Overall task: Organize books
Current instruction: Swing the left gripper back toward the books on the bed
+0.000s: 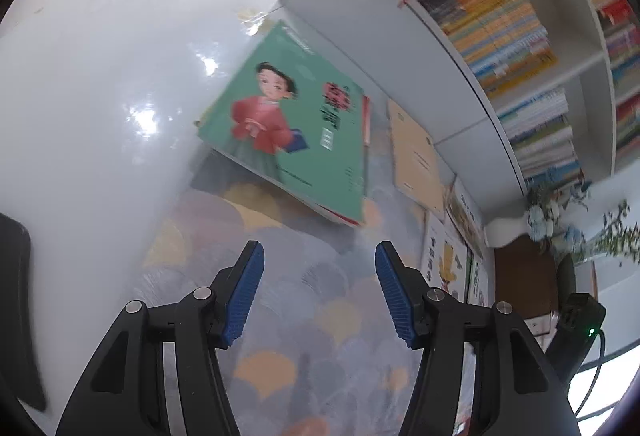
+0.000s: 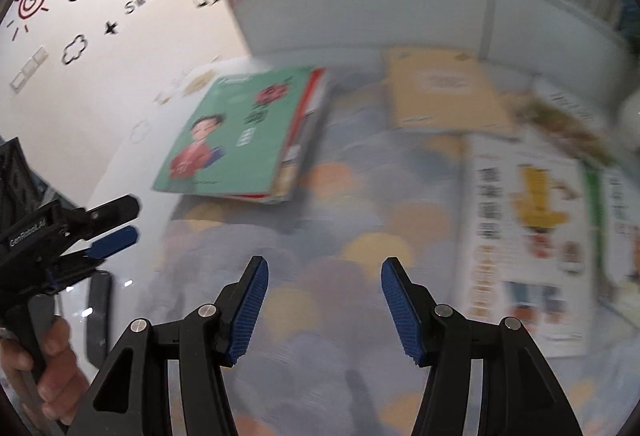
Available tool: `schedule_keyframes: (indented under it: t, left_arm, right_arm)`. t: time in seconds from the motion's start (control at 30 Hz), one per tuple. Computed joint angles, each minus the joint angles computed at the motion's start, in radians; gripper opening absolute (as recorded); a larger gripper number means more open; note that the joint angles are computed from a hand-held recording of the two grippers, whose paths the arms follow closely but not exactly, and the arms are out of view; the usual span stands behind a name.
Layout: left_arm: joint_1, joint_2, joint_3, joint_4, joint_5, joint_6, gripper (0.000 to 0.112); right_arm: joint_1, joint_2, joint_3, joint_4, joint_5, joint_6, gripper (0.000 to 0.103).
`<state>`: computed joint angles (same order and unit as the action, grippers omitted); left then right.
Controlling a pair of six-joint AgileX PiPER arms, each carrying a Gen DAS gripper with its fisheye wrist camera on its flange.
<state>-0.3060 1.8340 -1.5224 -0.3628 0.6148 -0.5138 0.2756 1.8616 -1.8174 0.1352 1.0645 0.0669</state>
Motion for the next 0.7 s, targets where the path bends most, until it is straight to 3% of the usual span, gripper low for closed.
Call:
schedule_keyframes:
  t: [0.2,0.27,0.33,0.5,0.7]
  left_arm:
    - [-0.139,-0.076,0.022,0.282,-0.013,-0.321,0.056]
    - [-0.205,-0.075,0.008,0.39,0.019,-0.445,0.056]
    - [-0.284,-0.047,-0.033,0.484,0.076,-0.548,0.056]
    - [-0.439,0.026,-0.121,0.566,0.154,-0.693,0.056]
    - [-0.516,0.026,-0.168,0.68,0.216,-0.843,0.056]
  right_arm:
    - [-0.162,-0.19,0.176,0.025,-0.042,-0.104,0.058]
    - [-0.231,-0.238,0.222,0.057,-0.046,-0.174,0.071]
    - [-0.309,-0.302,0.3,0.079,-0.072,-0.252,0.077]
    - [-0.531,-0.401,0.471,0.119,-0.072,-0.467,0.076]
    - [-0.864,-0.427,0.547,0.228,0.006,-0.769,0.076]
